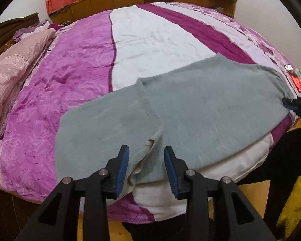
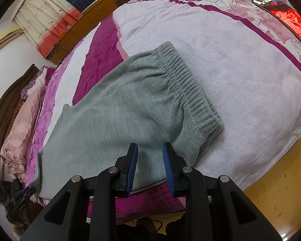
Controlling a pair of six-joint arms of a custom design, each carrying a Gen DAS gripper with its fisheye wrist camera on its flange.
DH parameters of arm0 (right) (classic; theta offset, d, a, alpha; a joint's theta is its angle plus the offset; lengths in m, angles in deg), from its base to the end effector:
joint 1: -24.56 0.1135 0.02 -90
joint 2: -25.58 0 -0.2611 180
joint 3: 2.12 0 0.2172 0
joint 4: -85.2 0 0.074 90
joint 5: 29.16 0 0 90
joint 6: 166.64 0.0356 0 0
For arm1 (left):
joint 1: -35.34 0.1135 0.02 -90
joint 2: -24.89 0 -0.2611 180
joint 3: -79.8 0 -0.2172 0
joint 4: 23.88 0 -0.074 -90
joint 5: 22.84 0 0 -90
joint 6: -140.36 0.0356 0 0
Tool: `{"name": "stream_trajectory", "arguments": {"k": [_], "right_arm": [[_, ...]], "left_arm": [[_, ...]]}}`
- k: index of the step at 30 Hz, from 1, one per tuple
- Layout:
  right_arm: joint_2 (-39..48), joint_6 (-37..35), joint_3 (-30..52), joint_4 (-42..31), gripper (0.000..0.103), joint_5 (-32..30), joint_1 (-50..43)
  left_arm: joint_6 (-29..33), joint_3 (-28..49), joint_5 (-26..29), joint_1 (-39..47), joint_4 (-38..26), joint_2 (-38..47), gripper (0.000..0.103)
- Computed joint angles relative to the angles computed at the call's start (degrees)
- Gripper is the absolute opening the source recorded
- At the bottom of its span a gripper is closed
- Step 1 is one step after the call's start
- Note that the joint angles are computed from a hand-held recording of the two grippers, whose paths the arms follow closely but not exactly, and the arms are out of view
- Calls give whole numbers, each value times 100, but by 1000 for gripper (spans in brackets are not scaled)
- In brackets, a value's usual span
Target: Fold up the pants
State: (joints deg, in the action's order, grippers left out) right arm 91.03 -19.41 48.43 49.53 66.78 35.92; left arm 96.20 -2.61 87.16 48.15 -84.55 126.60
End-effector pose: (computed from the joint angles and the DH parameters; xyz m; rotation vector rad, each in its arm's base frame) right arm 0.1879 0.0340 0.2106 1.0123 2.2736 0.3958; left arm 0.3298 0.0625 0.2563 0.8340 2.4536 -0.1145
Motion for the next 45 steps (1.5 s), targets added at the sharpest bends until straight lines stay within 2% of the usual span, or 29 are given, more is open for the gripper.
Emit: {"name": "stream_trajectory", "arguments": {"k": [1, 2, 3, 4, 9, 14, 19, 25, 27, 35, 40, 42, 45], "right_arm": [[19, -5, 14, -6, 19, 10, 6], [27, -14, 19, -8, 19, 15, 9], [29, -20, 20, -9, 19, 19, 13], [24, -33, 12, -2, 19, 14, 9], [22, -32, -16, 45, 19, -27, -26], [198, -34, 161, -99, 19, 133, 91], [233, -87, 179, -112, 19, 120, 65], [337, -99, 246, -143, 19, 148, 71], [386, -106, 288, -170, 19, 180, 89], [412, -103, 285, -102, 20, 152, 74], [230, -157, 135, 123, 34, 52, 94], [150, -147, 95, 151, 36, 91, 136], [-125, -72, -39, 182, 36, 274, 281]], "left_arm": [[8, 2, 5, -19, 26, 63, 38], [-21, 58, -29, -43, 8, 190, 31], [-139, 215, -21, -40, -98, 355, 13], [-248, 416, 51, 0, -226, 504, 7], [-708, 1366, 230, 278, -381, 914, 5], [-1010, 2543, -128, 429, -385, 1644, 4], [-797, 3289, -746, 326, -147, 2386, 4], [-806, 3868, -849, 324, -278, 3058, 5], [-828, 3820, -818, 351, -152, 3096, 9], [-961, 3406, -764, 471, -213, 2516, 9], [-1143, 2922, -32, 657, -674, 1834, 11], [-1239, 2674, 94, 655, -763, 1652, 13], [-1449, 1985, 91, 545, -535, 1343, 13]]}}
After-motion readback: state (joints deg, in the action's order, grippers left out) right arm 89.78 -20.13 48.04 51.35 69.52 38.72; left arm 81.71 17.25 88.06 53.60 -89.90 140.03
